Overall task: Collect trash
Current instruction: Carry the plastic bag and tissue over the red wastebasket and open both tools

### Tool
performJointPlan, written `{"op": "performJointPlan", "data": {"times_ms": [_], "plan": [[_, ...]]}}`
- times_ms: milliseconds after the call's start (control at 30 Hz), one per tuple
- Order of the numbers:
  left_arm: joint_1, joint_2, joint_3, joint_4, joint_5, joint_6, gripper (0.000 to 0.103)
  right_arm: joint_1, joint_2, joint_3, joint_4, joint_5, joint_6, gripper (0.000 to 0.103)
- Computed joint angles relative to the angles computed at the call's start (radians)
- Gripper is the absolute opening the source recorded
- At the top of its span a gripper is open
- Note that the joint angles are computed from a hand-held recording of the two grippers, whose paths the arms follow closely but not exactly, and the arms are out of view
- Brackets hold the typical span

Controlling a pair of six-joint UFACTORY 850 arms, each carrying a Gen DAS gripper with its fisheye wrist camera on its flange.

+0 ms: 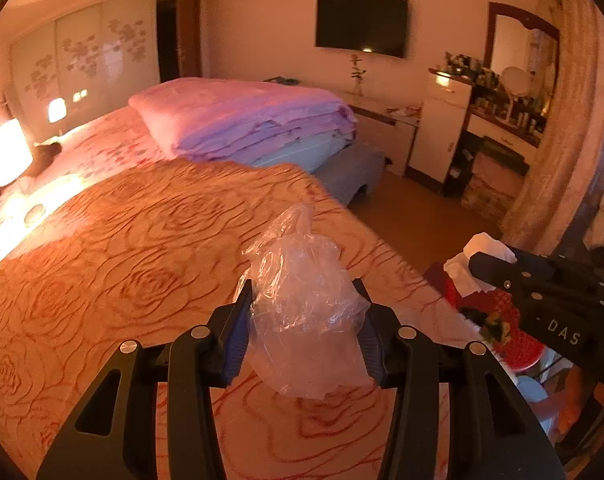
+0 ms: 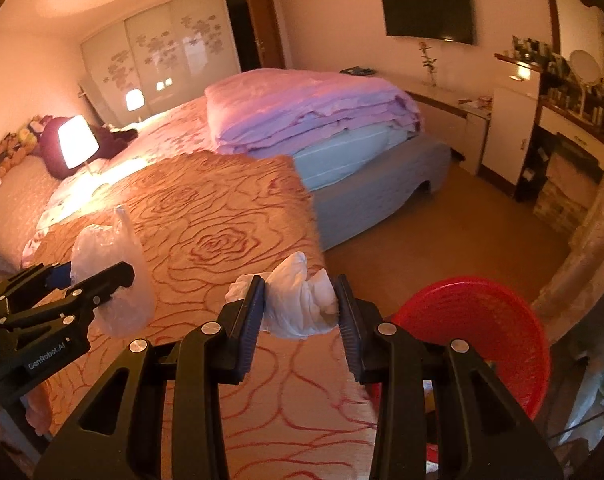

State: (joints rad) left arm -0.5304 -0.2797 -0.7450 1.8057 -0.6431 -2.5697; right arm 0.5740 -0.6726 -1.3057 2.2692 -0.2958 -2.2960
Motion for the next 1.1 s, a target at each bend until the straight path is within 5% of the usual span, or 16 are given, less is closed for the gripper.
{"op": "performJointPlan", "data": {"times_ms": [633, 1100], "plan": [[-0.011, -0.140, -0.210, 0.103, 0.133, 0.085, 0.045, -0.111, 0.050, 0.057, 0.339, 0.018, -0.280, 0.035], [-0.013, -0.258, -0.365, 0.101, 0.263, 0.178, 0.045, -0.183, 0.024, 0.058, 0.394, 0.011, -0.277, 0.035]]}}
